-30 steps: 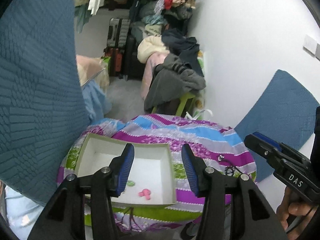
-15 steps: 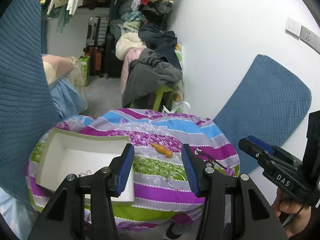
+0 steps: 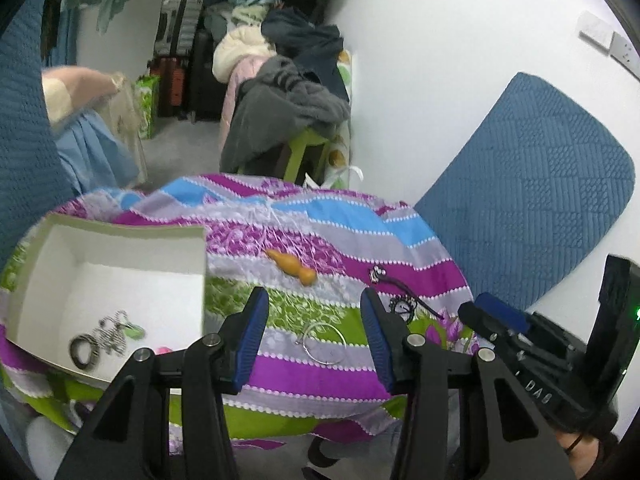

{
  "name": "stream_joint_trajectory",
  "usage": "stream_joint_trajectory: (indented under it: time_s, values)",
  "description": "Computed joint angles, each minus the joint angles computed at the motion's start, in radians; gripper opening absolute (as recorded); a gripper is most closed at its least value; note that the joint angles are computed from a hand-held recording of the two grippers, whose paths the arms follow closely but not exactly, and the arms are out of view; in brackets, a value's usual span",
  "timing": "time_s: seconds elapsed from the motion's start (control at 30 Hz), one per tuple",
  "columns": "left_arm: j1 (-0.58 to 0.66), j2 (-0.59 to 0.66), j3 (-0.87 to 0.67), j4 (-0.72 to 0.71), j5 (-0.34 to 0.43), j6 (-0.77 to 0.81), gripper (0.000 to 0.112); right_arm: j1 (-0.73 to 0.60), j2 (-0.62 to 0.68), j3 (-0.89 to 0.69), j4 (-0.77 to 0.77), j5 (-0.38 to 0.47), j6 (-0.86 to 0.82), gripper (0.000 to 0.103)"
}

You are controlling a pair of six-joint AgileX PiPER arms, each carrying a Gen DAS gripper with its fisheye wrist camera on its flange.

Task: Organize jewelry
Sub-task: 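Move both open tools back over the cloth toward the large silver hoop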

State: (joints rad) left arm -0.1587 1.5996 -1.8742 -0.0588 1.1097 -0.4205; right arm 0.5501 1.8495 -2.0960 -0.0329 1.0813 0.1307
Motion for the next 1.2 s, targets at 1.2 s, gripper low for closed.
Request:
stream_joint_trajectory:
  time_s: [1.2]
  values:
    - [-0.019, 0.45, -0.013, -0.09, -0.082, 0.087, 0.013, -0.118, 0.309, -0.008, 0.254, 0.037, -0.167, 0.015]
